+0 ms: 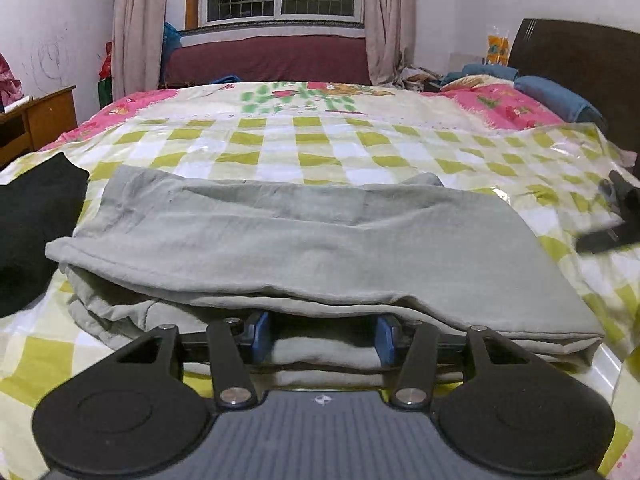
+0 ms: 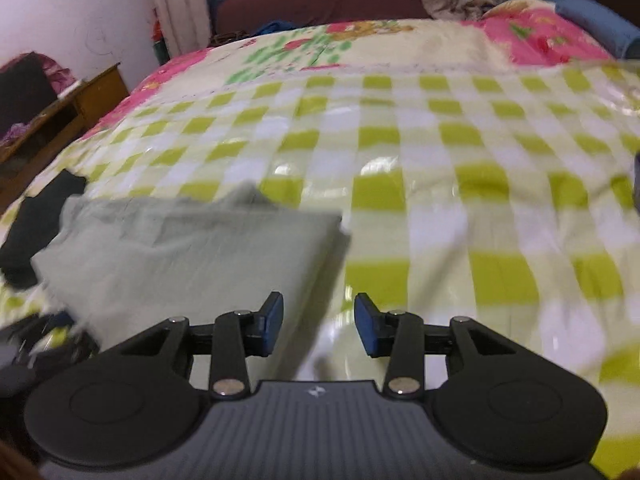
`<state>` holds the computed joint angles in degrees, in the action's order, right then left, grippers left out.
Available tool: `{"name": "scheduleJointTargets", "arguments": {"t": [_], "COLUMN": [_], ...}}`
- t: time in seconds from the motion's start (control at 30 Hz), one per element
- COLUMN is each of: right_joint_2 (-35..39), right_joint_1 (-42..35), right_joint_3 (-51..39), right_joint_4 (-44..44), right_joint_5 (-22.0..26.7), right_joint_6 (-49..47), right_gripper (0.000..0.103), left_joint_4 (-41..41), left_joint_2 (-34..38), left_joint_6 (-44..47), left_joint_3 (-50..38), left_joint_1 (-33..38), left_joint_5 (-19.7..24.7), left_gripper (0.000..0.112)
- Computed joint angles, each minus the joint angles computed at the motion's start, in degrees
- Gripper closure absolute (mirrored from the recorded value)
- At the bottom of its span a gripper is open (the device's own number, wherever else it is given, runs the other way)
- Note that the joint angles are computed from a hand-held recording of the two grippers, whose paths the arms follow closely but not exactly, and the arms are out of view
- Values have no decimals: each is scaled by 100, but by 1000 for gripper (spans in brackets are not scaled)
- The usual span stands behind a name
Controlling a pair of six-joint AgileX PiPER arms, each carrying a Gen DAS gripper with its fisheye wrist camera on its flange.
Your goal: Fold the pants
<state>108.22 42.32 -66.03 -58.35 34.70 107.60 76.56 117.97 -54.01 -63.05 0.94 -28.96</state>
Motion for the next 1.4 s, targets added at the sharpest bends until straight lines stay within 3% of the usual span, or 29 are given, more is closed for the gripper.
{"name": "scheduleJointTargets", "arguments": {"t": [0.3, 0.37, 0.47, 0.53, 0.63, 0.77, 1.4], "right_joint_2": [261, 470, 1034, 1248, 1045, 745, 1870], "right_joint_1": [980, 1127, 1397, 1459, 1352, 1241, 1394], "right_joint_3": [196, -78, -751, -944, -663, -271, -1725], "right_joint_4": [-1412, -1156, -791, -787, -824, -848, -1056], "right_joint_5": [-414, -200, 687, 1051, 893, 693, 1561], "right_joint_6": [277, -413, -1308, -1422, -954, -356, -985], "right_gripper": [54, 51, 51, 53, 60, 60, 58], "left_joint_4": [78, -110, -188, -235, -227, -202, -307], "left_joint_2": [-502, -567, -661, -730, -778, -735, -803], "left_joint_6": [-54, 128, 162, 238, 278, 209, 249], "left_joint_3": [328, 376, 426, 482, 539, 536, 616], "left_joint_1": [-296, -371, -445, -471, -467, -507, -558], "left_joint_5": [451, 488, 456, 431, 356, 369, 233], "left_gripper": [49, 49, 49, 49, 49, 49, 49]}}
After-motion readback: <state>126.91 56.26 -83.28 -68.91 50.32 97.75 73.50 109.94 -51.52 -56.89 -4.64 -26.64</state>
